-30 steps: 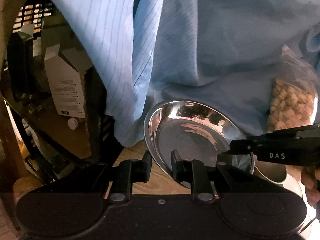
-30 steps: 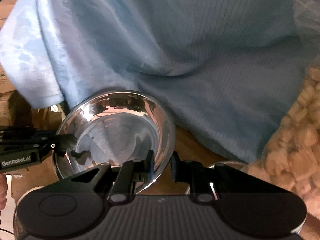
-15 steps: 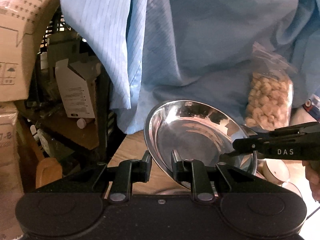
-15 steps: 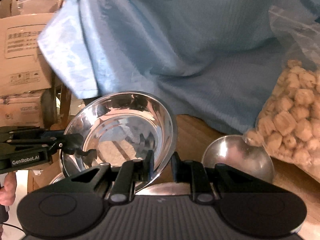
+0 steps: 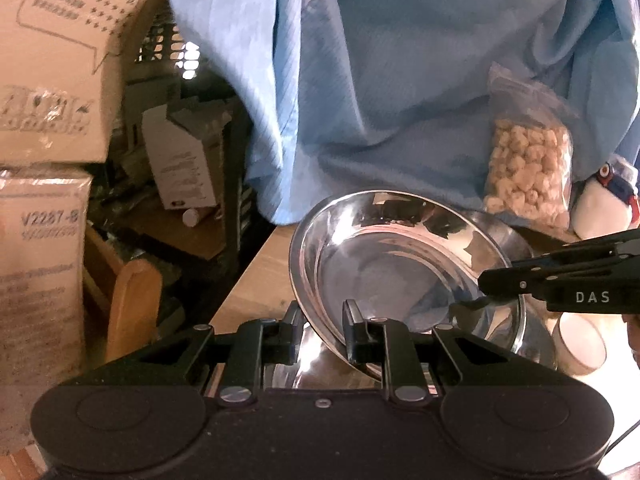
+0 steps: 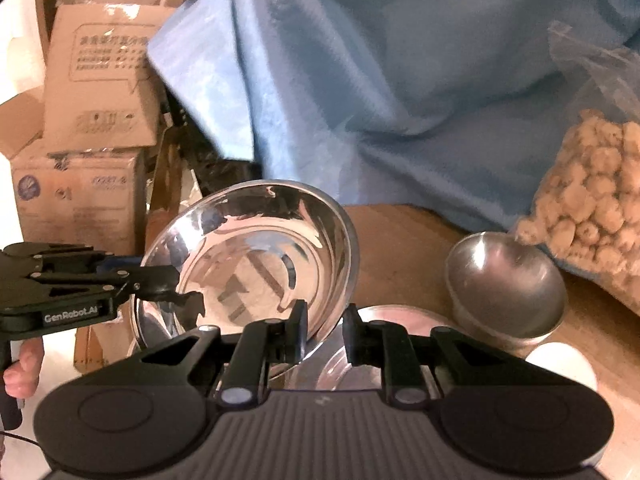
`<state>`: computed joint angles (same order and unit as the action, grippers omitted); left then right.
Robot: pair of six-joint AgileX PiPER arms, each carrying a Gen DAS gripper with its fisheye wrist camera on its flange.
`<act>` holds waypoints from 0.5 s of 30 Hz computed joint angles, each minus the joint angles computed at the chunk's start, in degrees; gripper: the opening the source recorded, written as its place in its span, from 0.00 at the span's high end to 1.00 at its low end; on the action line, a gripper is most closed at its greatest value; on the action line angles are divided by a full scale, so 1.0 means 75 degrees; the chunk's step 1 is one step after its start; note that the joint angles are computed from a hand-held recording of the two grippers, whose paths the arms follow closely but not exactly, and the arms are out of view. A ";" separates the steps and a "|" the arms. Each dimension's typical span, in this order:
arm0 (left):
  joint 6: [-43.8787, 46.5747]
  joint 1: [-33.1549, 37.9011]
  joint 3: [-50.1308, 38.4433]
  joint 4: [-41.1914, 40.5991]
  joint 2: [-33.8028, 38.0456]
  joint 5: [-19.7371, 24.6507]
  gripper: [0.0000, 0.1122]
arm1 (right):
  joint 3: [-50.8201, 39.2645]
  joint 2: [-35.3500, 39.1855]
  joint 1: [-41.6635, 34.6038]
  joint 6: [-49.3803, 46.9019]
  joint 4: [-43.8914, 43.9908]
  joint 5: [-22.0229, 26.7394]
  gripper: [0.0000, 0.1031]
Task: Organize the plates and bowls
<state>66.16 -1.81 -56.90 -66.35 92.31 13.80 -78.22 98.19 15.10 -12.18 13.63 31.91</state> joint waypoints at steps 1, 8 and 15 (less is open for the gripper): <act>-0.0002 0.0008 0.0123 0.0018 -0.0063 -0.0051 0.80 | 0.0114 -0.0059 0.0039 -0.0059 0.0056 -0.0039 0.80; 0.0469 0.0113 0.0675 -0.0372 -0.0308 -0.0325 0.80 | 0.0638 -0.0128 0.0109 -0.0669 0.0862 -0.0255 0.79; 0.0316 0.0277 0.0979 0.0015 -0.0464 -0.0397 0.80 | 0.0843 -0.0106 0.0245 -0.0987 0.1310 -0.0185 0.78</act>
